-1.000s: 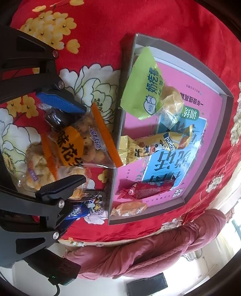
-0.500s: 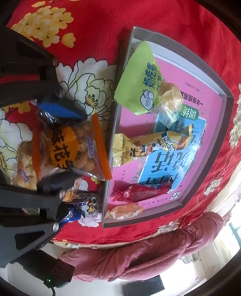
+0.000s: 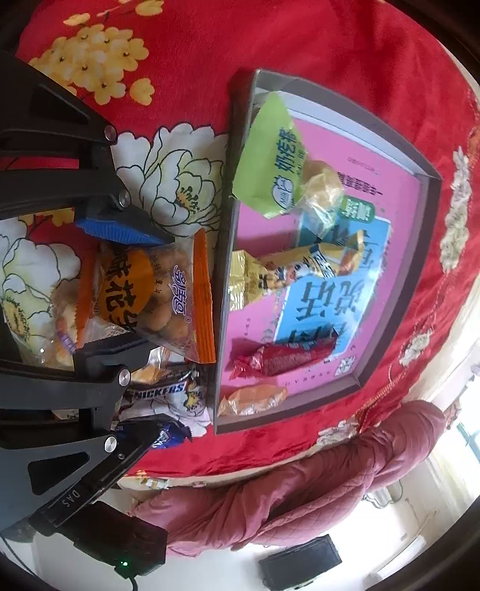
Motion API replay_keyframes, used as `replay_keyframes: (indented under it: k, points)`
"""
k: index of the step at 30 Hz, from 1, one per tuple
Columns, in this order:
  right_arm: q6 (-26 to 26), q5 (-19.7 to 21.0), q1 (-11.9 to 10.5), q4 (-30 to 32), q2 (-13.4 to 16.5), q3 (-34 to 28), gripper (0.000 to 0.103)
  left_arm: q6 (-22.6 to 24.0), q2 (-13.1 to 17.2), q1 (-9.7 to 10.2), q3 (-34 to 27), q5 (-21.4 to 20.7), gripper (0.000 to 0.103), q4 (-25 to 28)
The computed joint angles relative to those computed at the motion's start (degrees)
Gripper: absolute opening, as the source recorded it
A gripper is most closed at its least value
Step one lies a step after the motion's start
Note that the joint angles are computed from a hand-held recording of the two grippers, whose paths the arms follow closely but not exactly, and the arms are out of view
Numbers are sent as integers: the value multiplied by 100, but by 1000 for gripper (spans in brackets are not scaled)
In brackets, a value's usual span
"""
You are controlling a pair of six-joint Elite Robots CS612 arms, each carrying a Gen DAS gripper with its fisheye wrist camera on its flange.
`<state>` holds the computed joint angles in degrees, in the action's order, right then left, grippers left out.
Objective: Organize snacks
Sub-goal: 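Lift and carry both packets over the pink tray with both tools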
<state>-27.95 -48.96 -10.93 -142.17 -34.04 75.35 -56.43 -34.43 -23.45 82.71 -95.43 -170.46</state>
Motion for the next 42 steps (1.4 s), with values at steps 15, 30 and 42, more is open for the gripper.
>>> replay_keyframes:
  k: [15,30,42]
  points:
    - [82,691,-67,-877,-40,185,55,269,-241,-63,200,489,44,-456]
    - [315,997,-98,-1429,14,171,55,472,-323,-90,160,717,44,-596]
    - [371,1130,-80,-1738,66,98,55,442,-341,-37,93,945,44,-680]
